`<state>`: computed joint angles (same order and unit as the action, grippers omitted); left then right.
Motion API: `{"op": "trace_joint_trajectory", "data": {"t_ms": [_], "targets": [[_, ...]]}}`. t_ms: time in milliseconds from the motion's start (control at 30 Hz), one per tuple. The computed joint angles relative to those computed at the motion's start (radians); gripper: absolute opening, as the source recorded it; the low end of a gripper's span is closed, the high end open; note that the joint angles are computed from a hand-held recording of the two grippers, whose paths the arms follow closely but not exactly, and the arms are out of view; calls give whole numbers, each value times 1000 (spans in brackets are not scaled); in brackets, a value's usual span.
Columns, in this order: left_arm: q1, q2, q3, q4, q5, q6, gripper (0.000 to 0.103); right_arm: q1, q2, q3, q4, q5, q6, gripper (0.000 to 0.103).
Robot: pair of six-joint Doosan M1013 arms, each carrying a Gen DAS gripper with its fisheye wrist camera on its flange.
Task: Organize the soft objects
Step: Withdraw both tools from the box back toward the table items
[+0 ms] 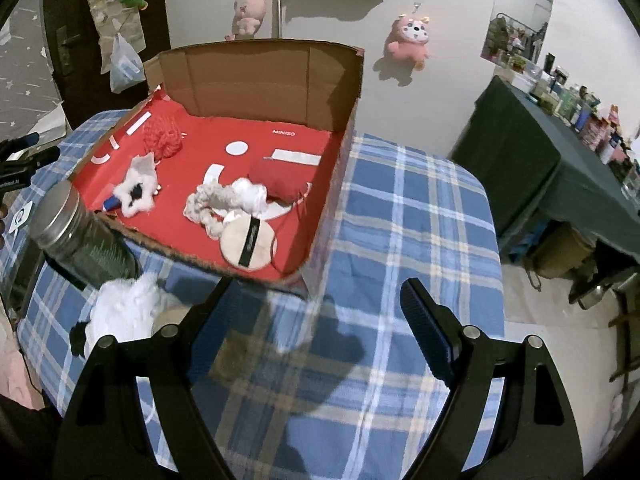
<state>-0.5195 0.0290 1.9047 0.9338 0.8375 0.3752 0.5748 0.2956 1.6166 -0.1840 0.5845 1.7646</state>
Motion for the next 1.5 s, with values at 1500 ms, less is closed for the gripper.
{"op": "trace_joint_trajectory", "data": {"t_ms": [1500], "targets": [[-178,-115,188,-192,-154,-42,103,88,-130,248,168,-100,-52,83]]}}
